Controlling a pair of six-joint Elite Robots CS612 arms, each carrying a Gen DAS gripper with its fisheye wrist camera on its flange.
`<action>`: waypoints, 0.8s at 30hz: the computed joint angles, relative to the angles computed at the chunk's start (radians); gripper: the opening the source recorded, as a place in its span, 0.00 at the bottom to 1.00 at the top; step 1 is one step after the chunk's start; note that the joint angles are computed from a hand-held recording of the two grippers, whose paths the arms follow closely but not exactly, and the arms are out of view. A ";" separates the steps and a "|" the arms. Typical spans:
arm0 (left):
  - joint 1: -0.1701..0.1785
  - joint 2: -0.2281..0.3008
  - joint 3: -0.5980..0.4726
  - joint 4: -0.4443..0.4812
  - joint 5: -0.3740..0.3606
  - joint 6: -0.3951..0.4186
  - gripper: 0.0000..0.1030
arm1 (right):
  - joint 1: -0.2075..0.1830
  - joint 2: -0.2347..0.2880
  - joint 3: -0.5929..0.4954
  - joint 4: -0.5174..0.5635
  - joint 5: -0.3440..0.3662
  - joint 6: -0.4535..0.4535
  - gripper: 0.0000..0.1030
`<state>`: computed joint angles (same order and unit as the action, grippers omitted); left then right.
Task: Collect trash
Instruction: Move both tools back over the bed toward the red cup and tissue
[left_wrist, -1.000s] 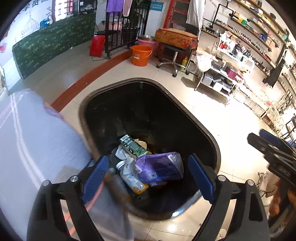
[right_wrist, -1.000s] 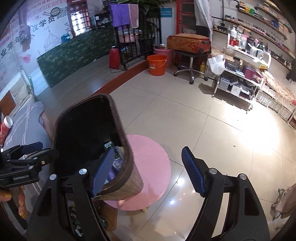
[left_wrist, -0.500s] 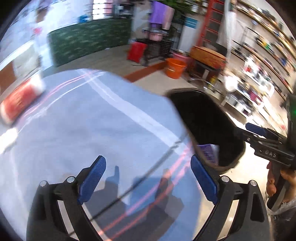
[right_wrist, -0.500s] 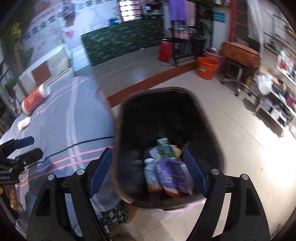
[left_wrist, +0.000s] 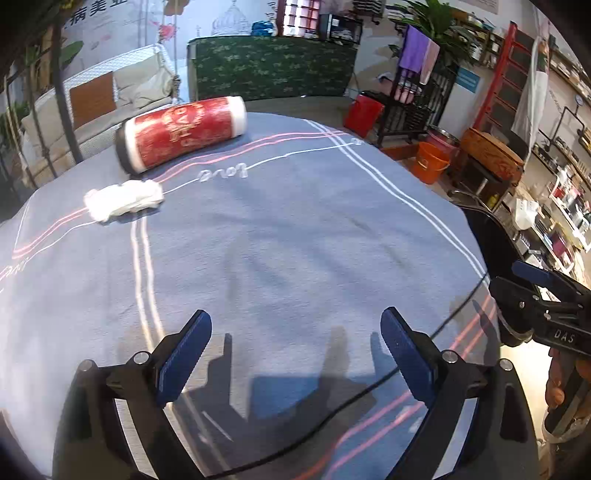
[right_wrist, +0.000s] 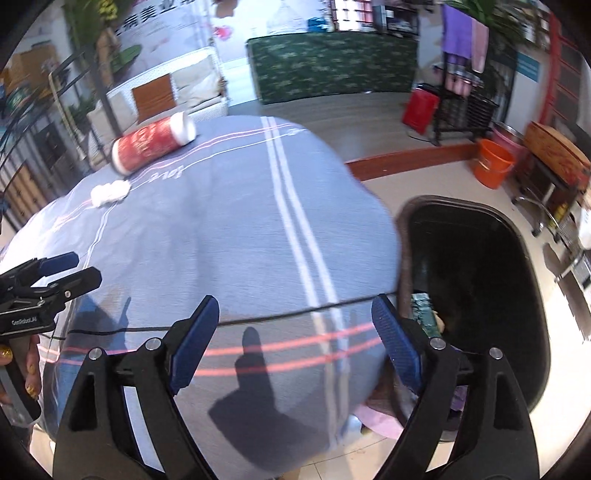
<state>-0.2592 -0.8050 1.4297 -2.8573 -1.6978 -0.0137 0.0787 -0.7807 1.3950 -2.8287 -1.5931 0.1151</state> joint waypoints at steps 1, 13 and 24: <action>0.003 0.000 0.002 -0.002 0.002 -0.004 0.89 | 0.003 0.004 -0.011 0.010 0.006 -0.010 0.82; 0.068 0.081 -0.151 0.080 0.111 -0.085 0.89 | 0.035 0.063 -0.144 0.092 0.040 -0.115 0.83; 0.101 0.257 -0.474 0.283 0.190 -0.173 0.86 | 0.063 0.137 -0.303 0.197 0.030 -0.212 0.83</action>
